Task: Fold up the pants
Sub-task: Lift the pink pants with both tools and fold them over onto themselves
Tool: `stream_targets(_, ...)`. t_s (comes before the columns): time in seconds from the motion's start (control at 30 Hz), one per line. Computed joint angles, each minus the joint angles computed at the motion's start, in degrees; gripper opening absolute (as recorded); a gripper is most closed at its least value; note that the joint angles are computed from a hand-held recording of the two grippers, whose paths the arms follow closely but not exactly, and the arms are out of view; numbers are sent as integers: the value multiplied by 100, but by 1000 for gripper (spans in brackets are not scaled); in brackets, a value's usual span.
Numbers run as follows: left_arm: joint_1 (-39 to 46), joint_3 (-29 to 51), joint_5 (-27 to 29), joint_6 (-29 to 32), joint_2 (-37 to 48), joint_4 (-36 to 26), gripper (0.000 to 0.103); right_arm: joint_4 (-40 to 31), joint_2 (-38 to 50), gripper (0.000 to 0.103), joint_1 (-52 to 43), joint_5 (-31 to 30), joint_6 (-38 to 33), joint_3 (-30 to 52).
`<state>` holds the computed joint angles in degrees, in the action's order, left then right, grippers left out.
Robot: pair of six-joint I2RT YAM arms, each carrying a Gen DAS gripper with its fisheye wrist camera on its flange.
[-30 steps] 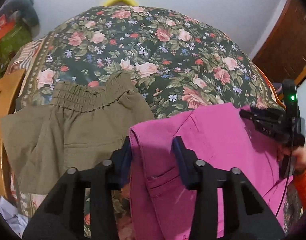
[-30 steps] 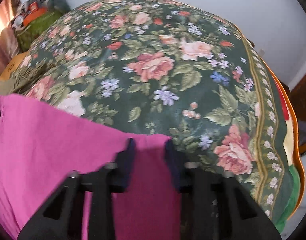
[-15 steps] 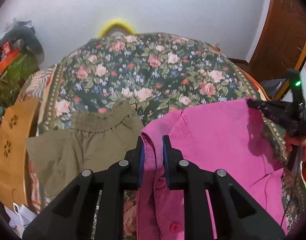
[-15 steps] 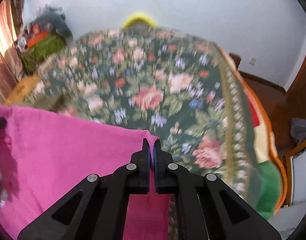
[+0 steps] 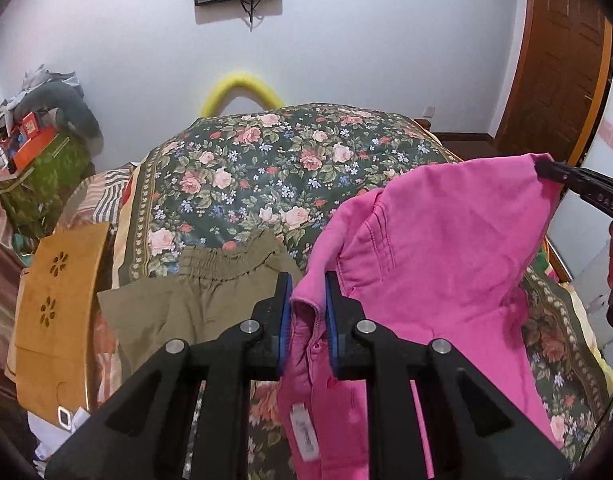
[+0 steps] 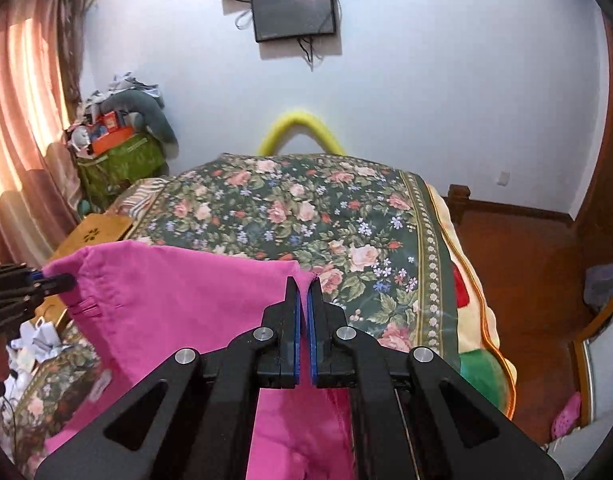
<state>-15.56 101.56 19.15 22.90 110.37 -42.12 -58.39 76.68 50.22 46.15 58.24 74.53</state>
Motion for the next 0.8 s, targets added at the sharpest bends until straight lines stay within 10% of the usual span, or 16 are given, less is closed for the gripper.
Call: stream_targets(0.8,1149,-3364,560,1489,-2631,179,14,-2540,1205,2,3466,294,4241,603)
